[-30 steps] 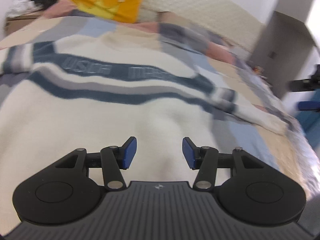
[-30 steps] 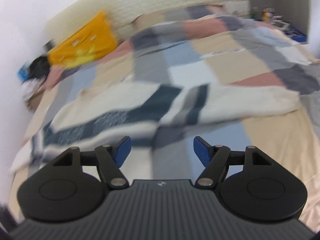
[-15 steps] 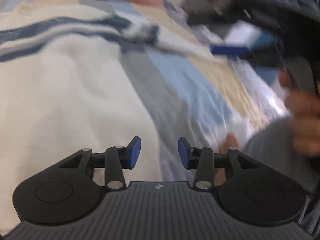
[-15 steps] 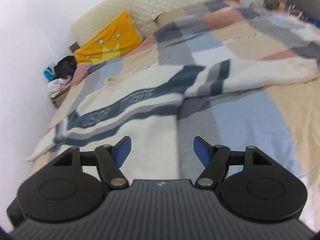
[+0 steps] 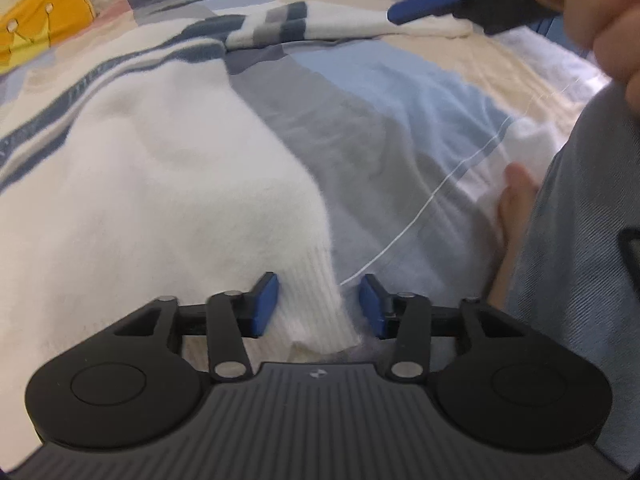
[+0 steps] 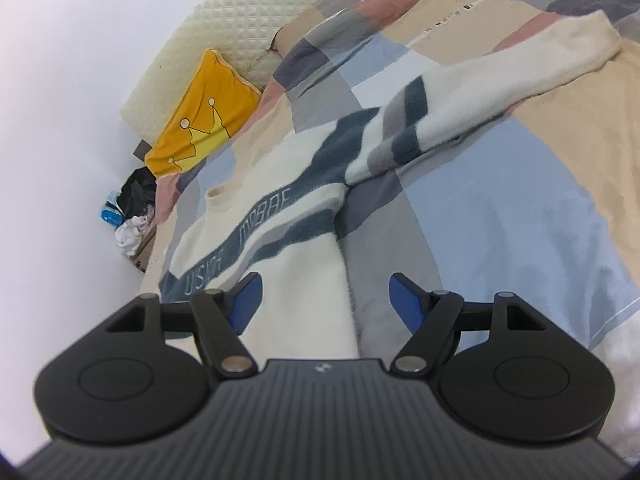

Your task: Fold large clothes

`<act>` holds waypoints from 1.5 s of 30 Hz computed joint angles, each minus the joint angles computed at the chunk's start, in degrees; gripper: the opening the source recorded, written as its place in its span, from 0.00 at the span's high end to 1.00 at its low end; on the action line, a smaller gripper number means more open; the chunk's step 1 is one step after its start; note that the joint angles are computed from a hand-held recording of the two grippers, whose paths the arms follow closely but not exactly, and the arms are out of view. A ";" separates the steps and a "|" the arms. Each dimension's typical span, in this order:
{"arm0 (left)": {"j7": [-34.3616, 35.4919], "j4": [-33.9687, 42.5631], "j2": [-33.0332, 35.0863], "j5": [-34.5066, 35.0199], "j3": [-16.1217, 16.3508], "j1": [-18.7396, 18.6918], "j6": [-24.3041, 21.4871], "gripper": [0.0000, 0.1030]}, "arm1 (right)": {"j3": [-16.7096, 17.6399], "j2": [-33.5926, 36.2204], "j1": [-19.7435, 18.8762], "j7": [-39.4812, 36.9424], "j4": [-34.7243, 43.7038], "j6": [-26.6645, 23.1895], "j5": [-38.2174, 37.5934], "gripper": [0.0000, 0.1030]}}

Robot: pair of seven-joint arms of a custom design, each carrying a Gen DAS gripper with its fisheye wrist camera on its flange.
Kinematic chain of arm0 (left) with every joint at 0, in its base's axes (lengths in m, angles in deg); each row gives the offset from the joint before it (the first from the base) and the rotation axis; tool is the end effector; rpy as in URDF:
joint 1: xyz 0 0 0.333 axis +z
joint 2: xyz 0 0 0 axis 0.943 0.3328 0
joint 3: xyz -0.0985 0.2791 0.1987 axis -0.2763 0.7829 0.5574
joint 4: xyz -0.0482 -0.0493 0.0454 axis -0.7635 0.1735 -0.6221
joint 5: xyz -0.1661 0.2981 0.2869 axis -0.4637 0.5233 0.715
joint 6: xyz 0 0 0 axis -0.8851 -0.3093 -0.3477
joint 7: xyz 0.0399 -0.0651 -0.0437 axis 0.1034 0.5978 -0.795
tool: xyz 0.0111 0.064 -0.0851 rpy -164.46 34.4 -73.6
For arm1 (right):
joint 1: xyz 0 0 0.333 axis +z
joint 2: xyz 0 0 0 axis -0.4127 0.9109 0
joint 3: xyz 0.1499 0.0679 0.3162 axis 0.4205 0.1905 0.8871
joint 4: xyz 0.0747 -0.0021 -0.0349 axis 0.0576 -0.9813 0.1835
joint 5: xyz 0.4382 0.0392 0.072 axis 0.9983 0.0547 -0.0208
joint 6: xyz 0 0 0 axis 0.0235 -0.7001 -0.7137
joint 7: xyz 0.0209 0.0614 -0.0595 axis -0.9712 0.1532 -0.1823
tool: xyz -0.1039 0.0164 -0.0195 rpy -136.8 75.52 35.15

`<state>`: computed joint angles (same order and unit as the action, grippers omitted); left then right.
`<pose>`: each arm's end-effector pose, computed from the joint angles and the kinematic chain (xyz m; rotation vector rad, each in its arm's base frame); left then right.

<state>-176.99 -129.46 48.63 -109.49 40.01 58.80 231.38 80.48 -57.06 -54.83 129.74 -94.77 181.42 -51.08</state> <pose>0.4424 -0.1168 0.3019 -0.7803 2.6791 -0.8758 0.3967 0.1901 0.4039 -0.7954 1.9749 -0.3525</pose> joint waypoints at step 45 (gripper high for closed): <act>-10.28 7.68 -3.69 -8.07 5.20 8.81 -13.09 0.40 | 5.85 -17.86 -10.15 24.76 2.82 -21.40 -14.88 0.29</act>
<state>-187.27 -121.79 44.94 -117.55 45.21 67.62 218.29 86.33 -74.92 -64.98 154.49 -91.96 160.02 -65.96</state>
